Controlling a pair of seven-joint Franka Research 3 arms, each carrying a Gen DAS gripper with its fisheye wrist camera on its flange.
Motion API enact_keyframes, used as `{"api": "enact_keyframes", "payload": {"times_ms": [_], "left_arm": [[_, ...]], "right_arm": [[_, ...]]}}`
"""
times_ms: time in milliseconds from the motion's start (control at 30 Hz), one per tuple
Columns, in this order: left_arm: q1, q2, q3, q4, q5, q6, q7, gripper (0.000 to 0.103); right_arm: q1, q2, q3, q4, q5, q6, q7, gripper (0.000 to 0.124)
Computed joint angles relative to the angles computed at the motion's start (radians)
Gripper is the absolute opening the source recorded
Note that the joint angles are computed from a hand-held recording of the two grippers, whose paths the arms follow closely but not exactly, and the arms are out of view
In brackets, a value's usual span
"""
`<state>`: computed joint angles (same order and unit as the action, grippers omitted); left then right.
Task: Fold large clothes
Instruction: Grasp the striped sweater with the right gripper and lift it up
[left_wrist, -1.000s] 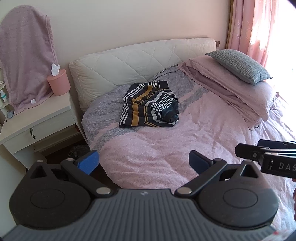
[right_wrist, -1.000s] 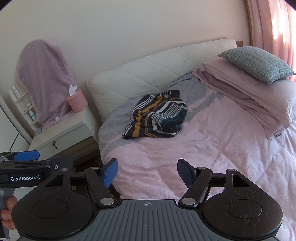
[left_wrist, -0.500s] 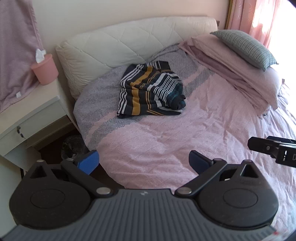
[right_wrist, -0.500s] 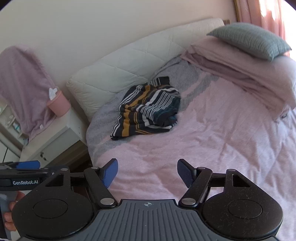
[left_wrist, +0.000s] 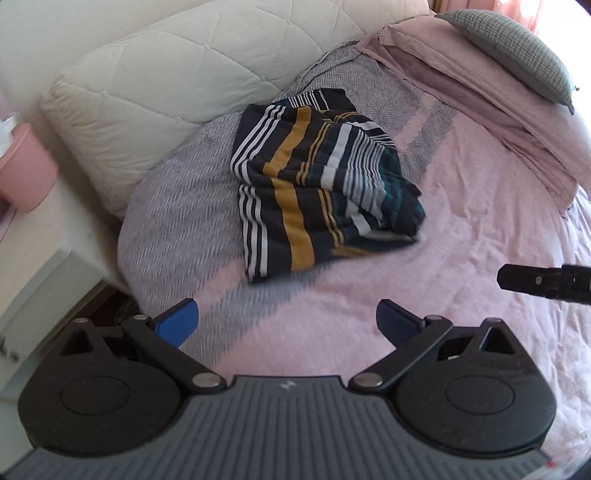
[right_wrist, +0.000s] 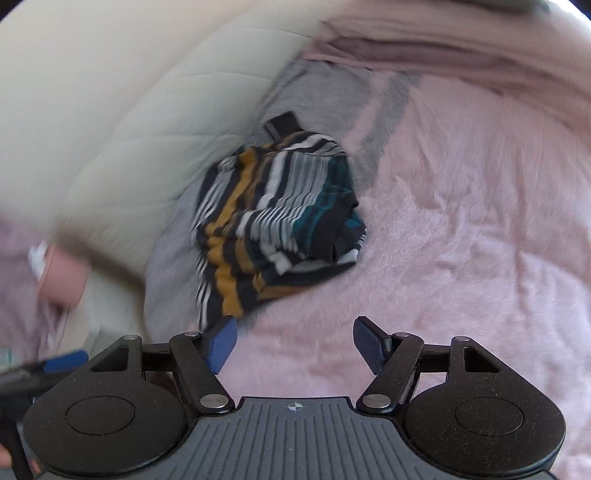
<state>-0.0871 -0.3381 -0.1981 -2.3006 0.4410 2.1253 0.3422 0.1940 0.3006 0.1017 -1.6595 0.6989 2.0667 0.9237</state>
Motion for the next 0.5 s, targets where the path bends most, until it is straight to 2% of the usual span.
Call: {"api": "enact_keyframes", "payload": {"times_ms": [167,333,500], "left_arm": [[0.07,0.088,0.083,-0.018,0.031,0.154,0.125,0.1],[0.142,0.201,0.127,0.009,0.026,0.268,0.216,0.099],[0.188,0.305,0.15,0.058,0.013,0.333,0.296,0.099]], "right_arm": [[0.051,0.144,0.017,0.094,-0.013,0.112,0.151,0.068],[0.068,0.296,0.04,0.218,-0.015,0.123,0.359,0.063],[0.095,0.429,0.055,0.341,-0.036,0.136,0.566,0.06]]}}
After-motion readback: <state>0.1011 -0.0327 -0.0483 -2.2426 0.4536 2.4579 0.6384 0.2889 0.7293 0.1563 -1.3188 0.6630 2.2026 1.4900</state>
